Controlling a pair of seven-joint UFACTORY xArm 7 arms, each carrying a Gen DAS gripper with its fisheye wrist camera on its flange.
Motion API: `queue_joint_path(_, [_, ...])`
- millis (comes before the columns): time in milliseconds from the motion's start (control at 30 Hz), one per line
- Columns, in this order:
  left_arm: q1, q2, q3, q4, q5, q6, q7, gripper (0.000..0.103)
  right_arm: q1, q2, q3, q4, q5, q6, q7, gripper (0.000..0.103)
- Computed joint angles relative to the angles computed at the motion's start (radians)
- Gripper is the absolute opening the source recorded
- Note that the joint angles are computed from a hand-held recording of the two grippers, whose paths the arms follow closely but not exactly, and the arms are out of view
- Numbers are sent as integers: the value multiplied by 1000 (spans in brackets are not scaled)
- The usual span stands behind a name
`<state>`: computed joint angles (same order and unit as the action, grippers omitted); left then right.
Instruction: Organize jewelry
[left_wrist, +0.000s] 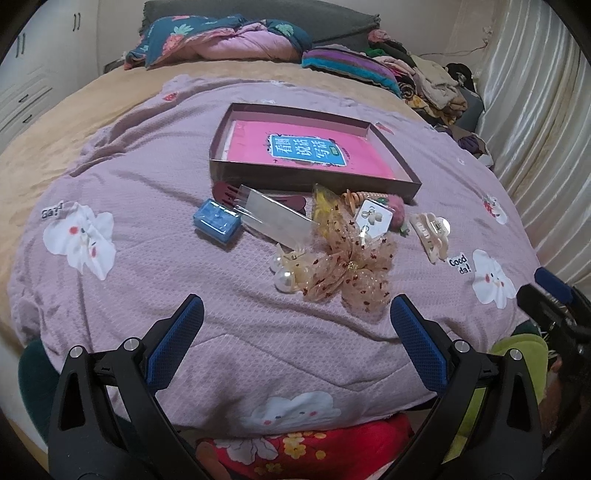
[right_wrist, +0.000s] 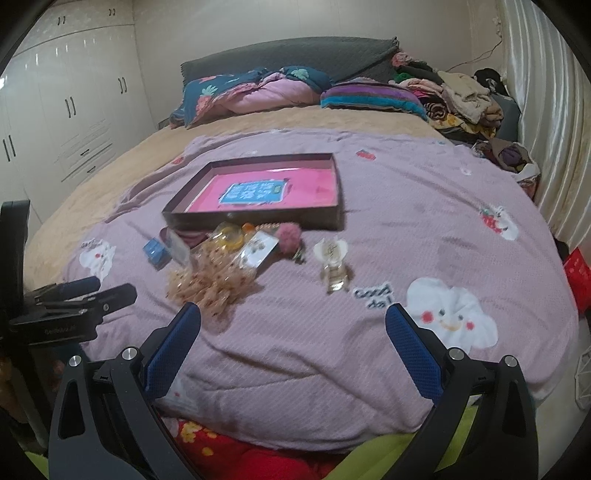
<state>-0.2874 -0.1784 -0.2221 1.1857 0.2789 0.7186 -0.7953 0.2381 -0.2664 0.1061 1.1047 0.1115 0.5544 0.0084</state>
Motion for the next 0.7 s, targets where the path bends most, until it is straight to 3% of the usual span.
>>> queue_joint_path(300, [3, 78, 39, 77, -75, 9, 83, 95, -25, 103, -32, 124, 28, 22, -61, 99])
queue_joint_path(533, [-5, 149, 70, 127, -267, -5, 271, 95, -56, 219, -39, 235, 56, 45, -113, 99])
queue_joint_path(700, [-32, 218, 54, 200, -262, 14, 367, 95, -82, 299, -39, 302, 80, 63, -162, 99])
